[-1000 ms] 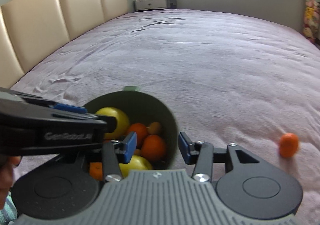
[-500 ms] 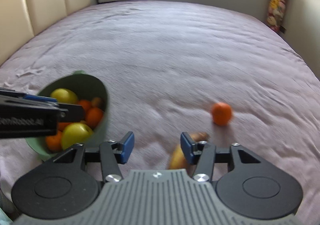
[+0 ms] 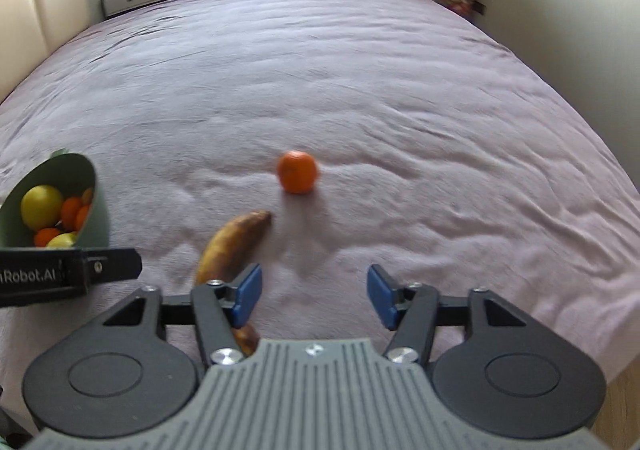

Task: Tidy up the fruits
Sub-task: 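Move both tools away from the colander toward the banana and mandarin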

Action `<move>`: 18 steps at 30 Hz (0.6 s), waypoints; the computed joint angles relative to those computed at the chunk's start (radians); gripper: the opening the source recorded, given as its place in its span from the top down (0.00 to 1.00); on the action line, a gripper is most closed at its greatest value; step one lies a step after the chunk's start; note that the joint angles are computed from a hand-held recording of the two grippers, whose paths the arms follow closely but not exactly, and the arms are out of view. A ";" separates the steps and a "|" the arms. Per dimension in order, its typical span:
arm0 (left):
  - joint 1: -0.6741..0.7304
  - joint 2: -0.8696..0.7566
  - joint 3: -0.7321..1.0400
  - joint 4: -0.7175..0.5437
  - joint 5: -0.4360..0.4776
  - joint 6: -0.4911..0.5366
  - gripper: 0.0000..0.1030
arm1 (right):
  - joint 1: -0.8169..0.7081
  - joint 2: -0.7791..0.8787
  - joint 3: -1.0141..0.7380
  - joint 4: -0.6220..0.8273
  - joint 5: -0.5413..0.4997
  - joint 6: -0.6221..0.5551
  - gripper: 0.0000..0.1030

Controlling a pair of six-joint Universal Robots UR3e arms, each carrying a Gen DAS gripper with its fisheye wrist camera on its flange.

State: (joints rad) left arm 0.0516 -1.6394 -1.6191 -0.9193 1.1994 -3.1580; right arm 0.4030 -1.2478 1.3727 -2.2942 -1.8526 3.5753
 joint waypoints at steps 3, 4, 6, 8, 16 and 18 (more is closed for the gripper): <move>-0.013 -0.025 -0.002 0.003 0.004 -0.033 0.44 | -0.015 0.004 0.016 0.004 0.019 0.026 0.40; -0.015 -0.034 -0.004 0.009 0.004 -0.048 0.44 | -0.018 0.004 0.022 0.005 0.025 0.032 0.39; -0.022 -0.053 -0.006 0.020 0.006 -0.079 0.44 | -0.028 0.008 0.031 0.009 0.043 0.050 0.32; -0.030 -0.071 -0.009 0.036 0.010 -0.099 0.44 | -0.050 0.003 0.061 -0.005 0.077 0.096 0.28; -0.089 -0.179 0.033 0.099 0.059 -0.189 0.42 | -0.136 -0.009 0.146 -0.054 0.201 0.237 0.28; -0.117 -0.214 0.063 0.110 0.103 -0.196 0.42 | -0.143 -0.014 0.164 -0.079 0.197 0.269 0.28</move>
